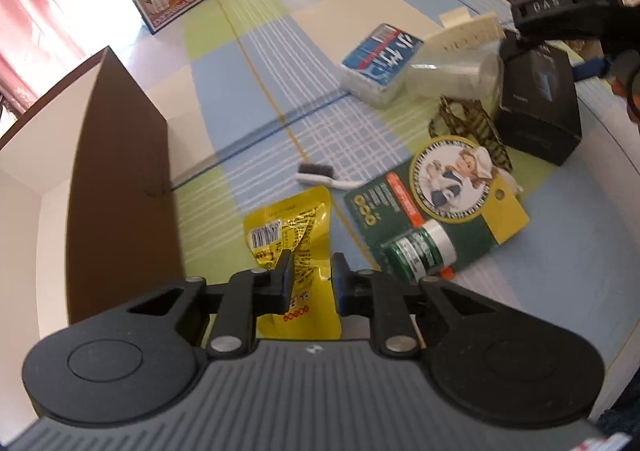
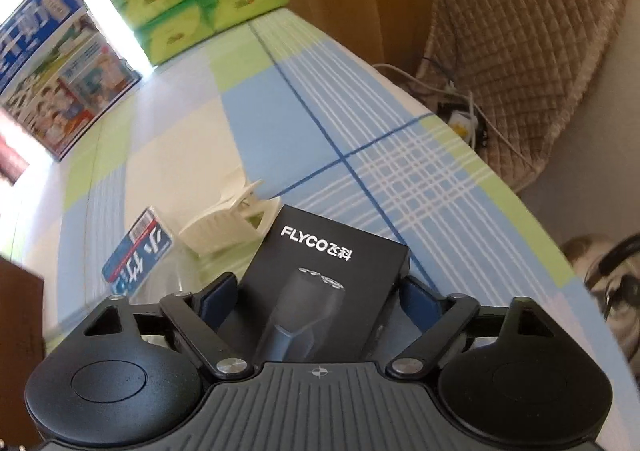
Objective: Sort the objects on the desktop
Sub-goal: 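Grasp the yellow snack pouch with the left tool while the right tool grasps the black FLYCO box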
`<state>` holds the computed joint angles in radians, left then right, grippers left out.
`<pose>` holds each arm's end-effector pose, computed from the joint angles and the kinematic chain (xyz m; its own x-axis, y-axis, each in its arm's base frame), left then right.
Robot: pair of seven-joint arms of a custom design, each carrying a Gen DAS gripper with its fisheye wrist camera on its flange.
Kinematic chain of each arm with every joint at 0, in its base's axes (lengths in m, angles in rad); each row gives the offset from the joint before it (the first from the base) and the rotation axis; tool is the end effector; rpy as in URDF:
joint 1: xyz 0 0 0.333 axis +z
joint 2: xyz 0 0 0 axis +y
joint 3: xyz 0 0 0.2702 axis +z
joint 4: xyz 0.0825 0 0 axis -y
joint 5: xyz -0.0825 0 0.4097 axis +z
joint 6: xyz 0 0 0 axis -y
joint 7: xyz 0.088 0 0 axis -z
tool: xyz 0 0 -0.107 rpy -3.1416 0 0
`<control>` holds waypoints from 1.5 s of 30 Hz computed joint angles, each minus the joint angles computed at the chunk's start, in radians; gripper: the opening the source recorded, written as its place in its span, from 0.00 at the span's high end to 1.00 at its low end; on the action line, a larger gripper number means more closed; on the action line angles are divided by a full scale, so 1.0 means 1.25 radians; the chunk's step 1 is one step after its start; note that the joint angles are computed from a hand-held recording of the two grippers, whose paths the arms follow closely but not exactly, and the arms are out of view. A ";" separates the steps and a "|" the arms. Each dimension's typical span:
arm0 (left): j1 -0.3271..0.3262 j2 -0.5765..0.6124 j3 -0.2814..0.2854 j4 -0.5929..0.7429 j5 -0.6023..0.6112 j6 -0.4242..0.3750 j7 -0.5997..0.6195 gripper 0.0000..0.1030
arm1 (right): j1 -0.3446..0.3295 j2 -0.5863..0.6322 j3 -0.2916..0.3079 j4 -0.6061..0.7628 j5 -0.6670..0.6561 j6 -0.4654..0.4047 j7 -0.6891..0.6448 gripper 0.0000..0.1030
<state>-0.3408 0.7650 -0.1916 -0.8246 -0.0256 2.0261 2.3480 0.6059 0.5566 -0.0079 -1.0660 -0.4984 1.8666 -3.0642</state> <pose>0.7022 -0.3433 0.4918 -0.9082 -0.3748 -0.1865 -0.2734 0.8684 -0.4137 0.6297 0.3865 0.5069 -0.7584 -0.6052 -0.2422 -0.4574 0.7588 -0.4637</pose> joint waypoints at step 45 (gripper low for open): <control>0.078 -0.149 -0.005 -0.216 -0.058 -0.060 -0.168 0.62 | -0.092 -0.290 0.105 -0.432 0.168 0.278 -0.394 0.18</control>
